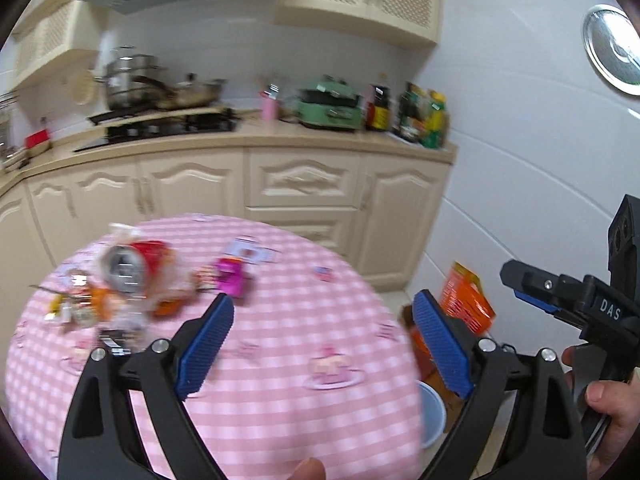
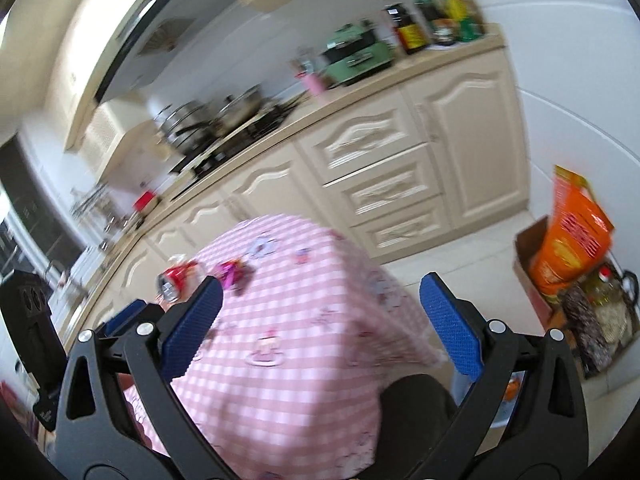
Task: Collect trash
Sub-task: 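Bring both tools back over the table, then grasp the black snack wrapper with the left tool while the right tool grasps a clear plastic wrapper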
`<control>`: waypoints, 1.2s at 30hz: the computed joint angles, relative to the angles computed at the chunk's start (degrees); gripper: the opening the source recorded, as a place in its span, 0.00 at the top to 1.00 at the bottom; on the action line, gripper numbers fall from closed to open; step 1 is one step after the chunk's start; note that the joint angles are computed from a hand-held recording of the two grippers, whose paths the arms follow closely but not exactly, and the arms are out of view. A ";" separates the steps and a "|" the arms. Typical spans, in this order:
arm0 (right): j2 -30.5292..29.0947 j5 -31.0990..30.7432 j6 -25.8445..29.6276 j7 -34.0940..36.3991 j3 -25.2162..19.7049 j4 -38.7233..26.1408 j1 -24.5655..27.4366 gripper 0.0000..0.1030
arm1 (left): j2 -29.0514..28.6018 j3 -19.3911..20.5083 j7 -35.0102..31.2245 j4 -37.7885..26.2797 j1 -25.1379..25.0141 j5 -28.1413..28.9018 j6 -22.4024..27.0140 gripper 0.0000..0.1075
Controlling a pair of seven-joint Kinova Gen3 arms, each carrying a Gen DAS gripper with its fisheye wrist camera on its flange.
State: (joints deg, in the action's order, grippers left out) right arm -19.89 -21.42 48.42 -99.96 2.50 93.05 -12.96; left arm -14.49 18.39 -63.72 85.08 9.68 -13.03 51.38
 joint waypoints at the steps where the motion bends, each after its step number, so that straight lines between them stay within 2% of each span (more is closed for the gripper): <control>1: 0.71 0.13 0.13 0.10 -1.07 -0.86 -0.59 0.06 | -1.32 -1.44 -0.28 0.82 -0.42 0.16 0.05 0.17; 10: 8.58 6.61 3.13 -0.80 -11.38 -8.67 -5.09 0.06 | -7.36 -12.08 -8.64 6.51 -6.13 4.80 1.69 0.17; 13: 10.82 9.06 3.43 -0.99 -13.42 -9.74 -6.94 0.06 | -7.61 -14.34 -12.10 7.86 -7.91 5.77 2.55 0.17; 18: 16.23 17.20 6.16 -2.59 -17.19 -13.52 -11.01 0.06 | -6.69 -16.66 -18.00 10.31 -10.35 6.07 3.24 0.17; 25: 22.92 27.43 9.48 -2.38 -17.93 -18.34 -18.29 0.06 | -2.92 -18.45 -25.38 11.13 -11.83 7.36 3.53 0.17; 27: 24.40 29.68 10.57 -2.12 -17.47 -19.70 -20.06 0.07 | -1.26 -19.95 -28.59 10.03 -11.31 9.55 4.65 0.17; 28: 25.37 30.82 10.89 -1.56 -17.24 -20.47 -20.90 0.11 | -0.46 -20.88 -30.72 9.25 -11.08 11.47 5.36 0.17; 29: 25.88 31.03 10.93 -1.16 -16.87 -20.87 -21.39 0.12 | 0.11 -21.76 -32.68 8.86 -10.59 12.60 5.53 0.17; 32: 28.25 29.99 11.97 1.35 -15.89 -23.20 -22.08 0.20 | 1.96 -20.19 -34.71 7.68 -11.71 11.65 5.90 0.17; 36: 31.08 28.25 13.36 5.37 -14.97 -26.10 -22.52 0.30 | 4.95 -20.01 -38.10 5.29 -11.96 12.74 7.76 0.17</control>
